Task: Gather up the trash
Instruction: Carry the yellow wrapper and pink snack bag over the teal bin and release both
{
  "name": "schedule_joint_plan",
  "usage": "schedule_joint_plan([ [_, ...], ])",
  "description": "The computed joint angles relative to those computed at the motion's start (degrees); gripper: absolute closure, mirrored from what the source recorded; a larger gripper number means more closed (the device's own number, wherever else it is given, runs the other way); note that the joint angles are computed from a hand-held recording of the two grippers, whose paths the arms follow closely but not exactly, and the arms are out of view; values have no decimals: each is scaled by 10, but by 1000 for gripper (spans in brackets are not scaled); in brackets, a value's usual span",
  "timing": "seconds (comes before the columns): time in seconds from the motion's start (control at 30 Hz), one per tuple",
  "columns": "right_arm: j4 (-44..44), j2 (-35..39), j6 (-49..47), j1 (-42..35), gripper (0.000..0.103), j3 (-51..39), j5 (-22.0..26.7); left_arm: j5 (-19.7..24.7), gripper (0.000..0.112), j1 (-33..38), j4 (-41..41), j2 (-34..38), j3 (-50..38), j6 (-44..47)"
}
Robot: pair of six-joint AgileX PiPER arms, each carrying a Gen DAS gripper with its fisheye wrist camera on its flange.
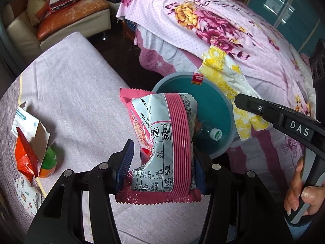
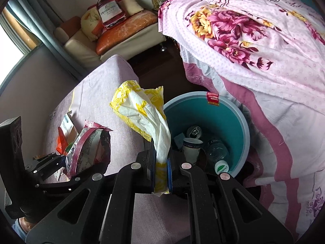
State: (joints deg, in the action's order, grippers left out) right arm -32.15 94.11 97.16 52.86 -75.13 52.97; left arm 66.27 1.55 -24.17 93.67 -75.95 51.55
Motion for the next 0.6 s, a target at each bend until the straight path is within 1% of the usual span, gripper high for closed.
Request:
schedule_joint_plan([
  [0.27,5,-38,11,-24,95,64,-25,-30,58,-64,22,15,9,-36],
  [0.4,10,-51,8,-38,95,86,-38,-37,58,-85,27,29,4,-51],
  [0.6,14,-63,8,-50,95,107,-44,-44,58,-112,32,40,5,-57],
])
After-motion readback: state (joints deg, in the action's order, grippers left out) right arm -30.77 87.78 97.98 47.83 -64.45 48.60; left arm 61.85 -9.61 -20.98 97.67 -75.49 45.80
